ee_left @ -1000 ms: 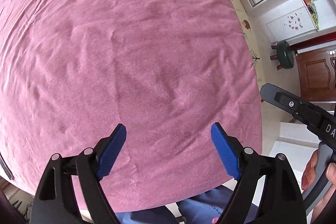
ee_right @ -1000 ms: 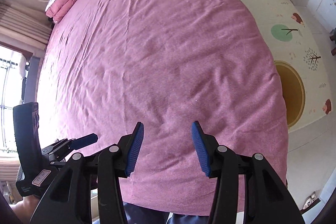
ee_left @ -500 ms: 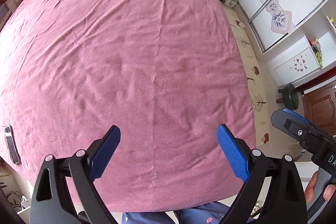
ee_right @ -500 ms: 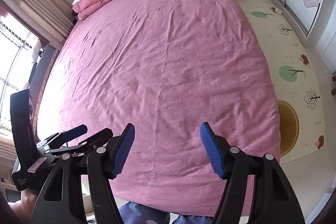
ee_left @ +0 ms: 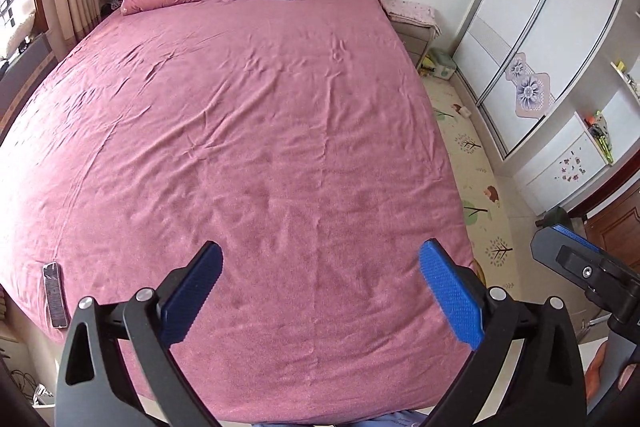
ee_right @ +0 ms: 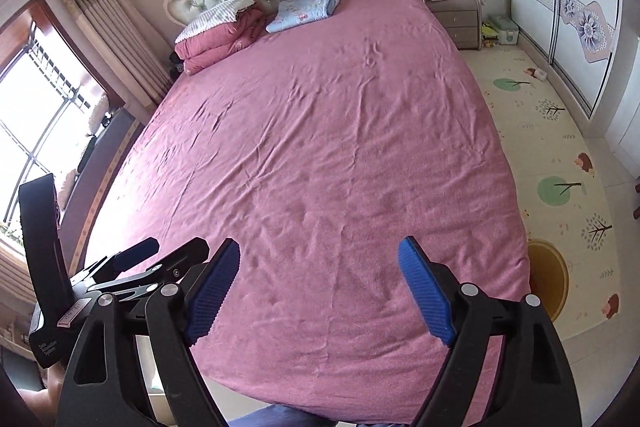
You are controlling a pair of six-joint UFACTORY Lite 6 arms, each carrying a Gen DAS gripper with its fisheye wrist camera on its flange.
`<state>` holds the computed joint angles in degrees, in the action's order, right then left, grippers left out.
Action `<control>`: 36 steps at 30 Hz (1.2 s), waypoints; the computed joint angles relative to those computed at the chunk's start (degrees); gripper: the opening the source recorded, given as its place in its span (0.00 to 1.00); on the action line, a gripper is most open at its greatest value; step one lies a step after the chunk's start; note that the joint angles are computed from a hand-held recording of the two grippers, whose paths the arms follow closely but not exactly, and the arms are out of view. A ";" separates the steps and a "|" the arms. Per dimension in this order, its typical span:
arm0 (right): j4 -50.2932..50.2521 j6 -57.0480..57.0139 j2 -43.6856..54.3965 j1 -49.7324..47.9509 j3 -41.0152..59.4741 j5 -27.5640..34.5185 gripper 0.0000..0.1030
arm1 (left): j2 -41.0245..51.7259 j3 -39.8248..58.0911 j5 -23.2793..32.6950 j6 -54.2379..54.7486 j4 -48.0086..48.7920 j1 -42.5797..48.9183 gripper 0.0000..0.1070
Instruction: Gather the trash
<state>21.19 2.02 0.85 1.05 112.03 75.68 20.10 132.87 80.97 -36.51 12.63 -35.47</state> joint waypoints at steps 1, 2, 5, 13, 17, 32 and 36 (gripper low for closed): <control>-0.67 0.90 -0.52 0.39 0.27 -0.43 0.79 | -0.26 0.27 0.19 -0.29 0.62 -0.40 0.92; -1.42 1.96 -1.20 0.72 0.29 -1.06 0.83 | -0.56 0.44 0.29 -0.62 1.47 -0.81 0.92; -1.93 3.39 -2.98 0.58 0.16 -2.53 0.87 | -2.14 -0.34 -0.61 -0.99 2.68 -1.09 0.92; -4.14 6.03 -5.67 2.63 -0.64 -5.15 0.91 | -6.92 -3.82 -3.48 0.05 -0.06 0.66 0.92; -4.82 6.70 -7.22 2.88 -2.15 -6.96 0.91 | -8.05 -3.98 -2.45 -1.08 3.01 0.13 0.92; -5.77 7.63 -9.37 7.56 -1.84 -10.52 0.91 | -5.96 3.39 0.55 0.76 7.93 -0.80 0.92; -5.70 8.50 -10.40 6.57 -2.03 -11.79 0.91 | -6.60 2.47 0.50 0.74 8.03 -0.02 0.92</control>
